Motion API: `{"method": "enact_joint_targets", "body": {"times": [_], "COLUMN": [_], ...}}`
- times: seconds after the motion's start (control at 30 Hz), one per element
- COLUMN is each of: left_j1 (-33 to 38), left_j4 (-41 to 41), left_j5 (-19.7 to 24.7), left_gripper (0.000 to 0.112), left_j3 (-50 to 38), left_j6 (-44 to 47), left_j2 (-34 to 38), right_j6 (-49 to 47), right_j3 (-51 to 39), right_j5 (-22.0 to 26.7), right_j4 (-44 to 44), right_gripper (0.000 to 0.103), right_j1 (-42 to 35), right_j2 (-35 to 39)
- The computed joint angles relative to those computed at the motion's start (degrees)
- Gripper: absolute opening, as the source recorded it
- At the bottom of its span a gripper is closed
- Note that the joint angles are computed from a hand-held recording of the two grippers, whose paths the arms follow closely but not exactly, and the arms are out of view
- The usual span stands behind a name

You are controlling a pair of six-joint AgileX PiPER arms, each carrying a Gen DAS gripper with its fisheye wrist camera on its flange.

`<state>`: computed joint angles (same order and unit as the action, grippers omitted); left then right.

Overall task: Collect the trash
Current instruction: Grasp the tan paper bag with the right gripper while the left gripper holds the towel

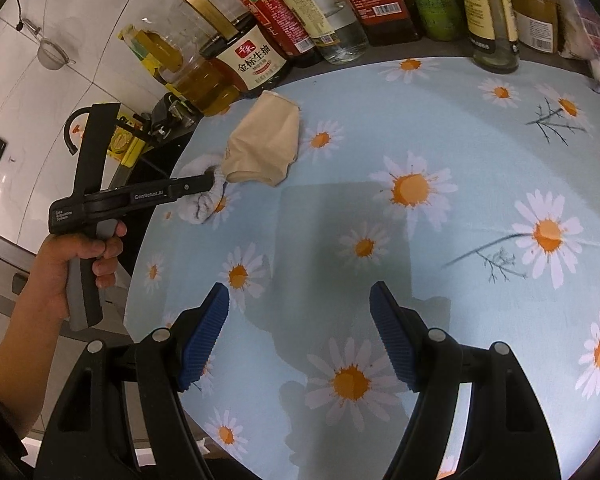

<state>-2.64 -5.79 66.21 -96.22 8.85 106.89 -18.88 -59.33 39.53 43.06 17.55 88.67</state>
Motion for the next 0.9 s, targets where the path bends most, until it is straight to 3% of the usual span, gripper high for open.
{"method": "enact_joint_targets", "body": {"times": [0.37,0.9], "left_j1": [3.5,8.0], "left_j4": [-4.9,-5.7], "left_j5": [-1.6,0.1], "left_gripper": [0.025,0.025], "left_j3": [7.0,24.2], "left_j6": [0.1,-4.7], "left_j2": [-8.0,-29.9], "right_j6": [-0.5,12.1], "right_j3": [-14.3,-55.3], "right_j5": [6.7,21.2], "right_j4": [0.0,-5.5], "right_gripper": [0.076,0.080], "right_j1": [-1.3,-0.6], "right_j2": [9.7,37.1]}}
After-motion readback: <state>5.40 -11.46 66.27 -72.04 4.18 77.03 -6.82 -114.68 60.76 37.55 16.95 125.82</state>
